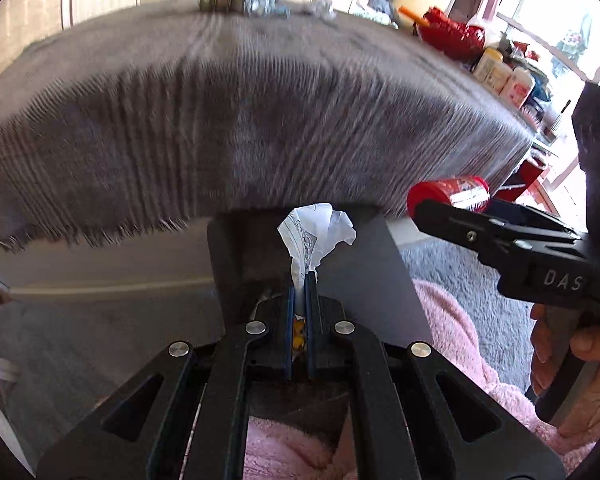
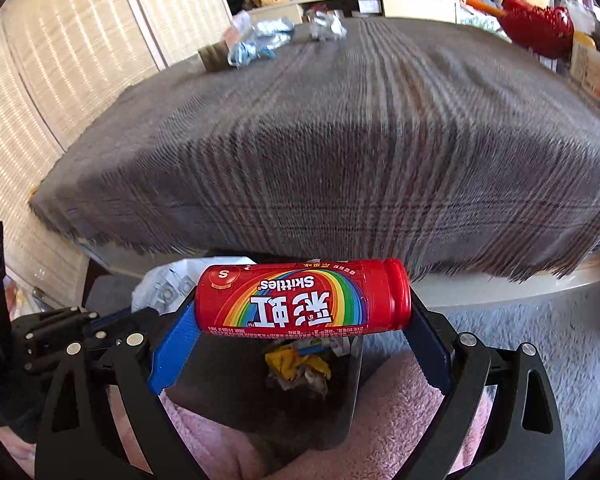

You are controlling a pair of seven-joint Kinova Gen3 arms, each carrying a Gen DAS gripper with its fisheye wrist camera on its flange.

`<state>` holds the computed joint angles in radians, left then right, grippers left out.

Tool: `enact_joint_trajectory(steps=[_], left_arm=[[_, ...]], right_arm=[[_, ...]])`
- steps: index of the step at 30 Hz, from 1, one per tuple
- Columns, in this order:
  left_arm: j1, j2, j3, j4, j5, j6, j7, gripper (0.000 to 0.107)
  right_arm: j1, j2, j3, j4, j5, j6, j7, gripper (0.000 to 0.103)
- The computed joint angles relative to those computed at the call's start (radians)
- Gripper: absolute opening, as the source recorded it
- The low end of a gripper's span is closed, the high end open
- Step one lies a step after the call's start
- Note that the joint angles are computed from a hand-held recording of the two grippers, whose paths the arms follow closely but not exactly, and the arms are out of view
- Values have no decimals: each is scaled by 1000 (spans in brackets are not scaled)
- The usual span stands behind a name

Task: Collect trash
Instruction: 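Carry both held pieces down into the dark bin and open both tools, then raise both open tools back over the remaining trash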

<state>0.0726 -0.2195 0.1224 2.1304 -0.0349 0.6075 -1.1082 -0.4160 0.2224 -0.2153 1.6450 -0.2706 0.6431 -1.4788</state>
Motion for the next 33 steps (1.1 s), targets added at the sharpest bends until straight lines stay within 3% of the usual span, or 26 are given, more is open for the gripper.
enact_joint_trajectory(steps=[12, 13, 15, 16, 19, 33], left_arm=[[19, 114, -52, -3, 100, -25, -119, 8], [18, 117, -52, -5, 102, -24, -122, 11], [12, 122, -40, -13, 71, -17, -91, 35], [9, 121, -31, -14, 44, -16, -65, 37], [8, 123, -34, -25, 28, -2, -54, 41], [-18, 53, -37, -57, -20, 57, -34, 57]], right_arm=[[-2, 90, -5, -61, -7, 49, -11, 94], [-7, 96, -4, -68, -5, 51, -17, 94], [-19, 109, 3, -87, 9, 64, -38, 94], [-20, 118, 3, -97, 11, 71, -41, 94], [-32, 121, 12, -102, 30, 70, -66, 99], [-17, 91, 18, -125, 55, 89, -91, 100]])
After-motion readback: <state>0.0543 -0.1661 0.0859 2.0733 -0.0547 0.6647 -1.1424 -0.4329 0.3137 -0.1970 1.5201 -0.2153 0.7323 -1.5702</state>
